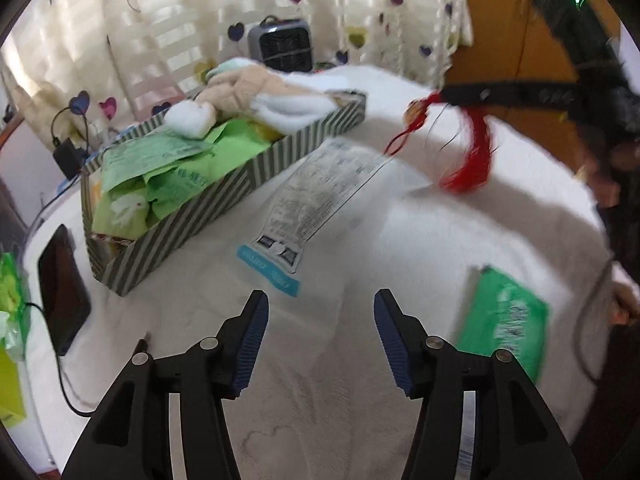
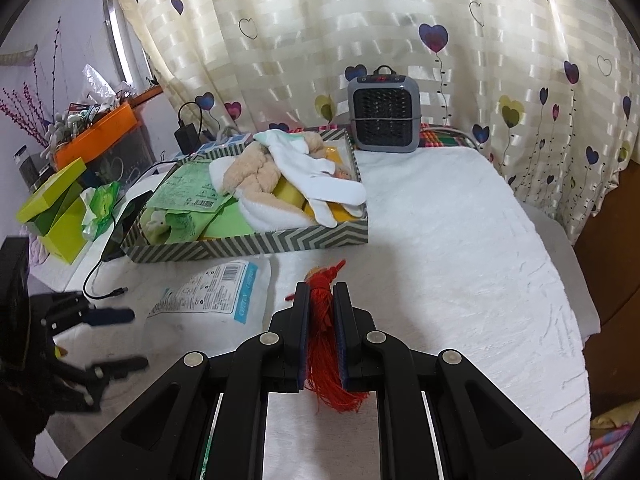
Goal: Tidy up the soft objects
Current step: 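Close the left gripper on the cotton-pad bag while the right gripper grasps the red tassel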
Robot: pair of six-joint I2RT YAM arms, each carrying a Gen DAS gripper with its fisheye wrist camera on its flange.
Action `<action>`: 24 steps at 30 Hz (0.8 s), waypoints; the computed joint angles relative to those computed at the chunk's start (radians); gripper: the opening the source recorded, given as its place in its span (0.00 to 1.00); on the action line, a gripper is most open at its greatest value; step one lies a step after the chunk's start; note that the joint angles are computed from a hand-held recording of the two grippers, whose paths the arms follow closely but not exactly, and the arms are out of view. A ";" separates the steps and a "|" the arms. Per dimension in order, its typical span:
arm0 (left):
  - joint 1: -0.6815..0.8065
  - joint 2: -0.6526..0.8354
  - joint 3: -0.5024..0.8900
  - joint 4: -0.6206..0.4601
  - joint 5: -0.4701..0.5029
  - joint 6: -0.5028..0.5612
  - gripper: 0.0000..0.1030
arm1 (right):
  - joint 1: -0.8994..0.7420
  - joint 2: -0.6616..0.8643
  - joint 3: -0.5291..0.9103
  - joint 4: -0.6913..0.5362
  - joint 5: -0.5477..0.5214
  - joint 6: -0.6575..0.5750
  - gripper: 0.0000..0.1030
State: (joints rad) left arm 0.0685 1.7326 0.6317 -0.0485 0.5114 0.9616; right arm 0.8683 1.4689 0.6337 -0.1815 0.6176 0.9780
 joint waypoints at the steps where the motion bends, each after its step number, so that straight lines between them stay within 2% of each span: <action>1: -0.012 0.011 -0.005 0.037 -0.017 -0.026 0.53 | -0.001 0.003 0.001 0.002 -0.003 0.002 0.11; 6: -0.065 0.054 0.013 0.112 -0.077 -0.086 0.53 | -0.007 0.006 0.002 -0.003 -0.003 0.002 0.11; 14: -0.098 0.133 0.102 0.054 -0.091 -0.127 0.52 | -0.016 -0.001 -0.010 -0.001 -0.003 0.009 0.11; 18: -0.085 0.137 0.117 0.037 -0.047 -0.135 0.31 | -0.015 -0.002 -0.008 -0.004 0.000 0.010 0.11; 21: -0.077 0.140 0.132 0.021 -0.023 -0.147 0.22 | -0.015 -0.001 -0.006 -0.006 -0.001 0.014 0.11; 24: -0.063 0.133 0.135 0.005 0.011 -0.153 0.19 | -0.016 0.000 -0.004 -0.009 -0.001 0.013 0.11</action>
State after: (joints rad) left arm 0.0055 1.8652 0.7663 -0.0438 0.5225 0.8083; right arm 0.8528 1.4690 0.6297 -0.1902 0.6163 0.9907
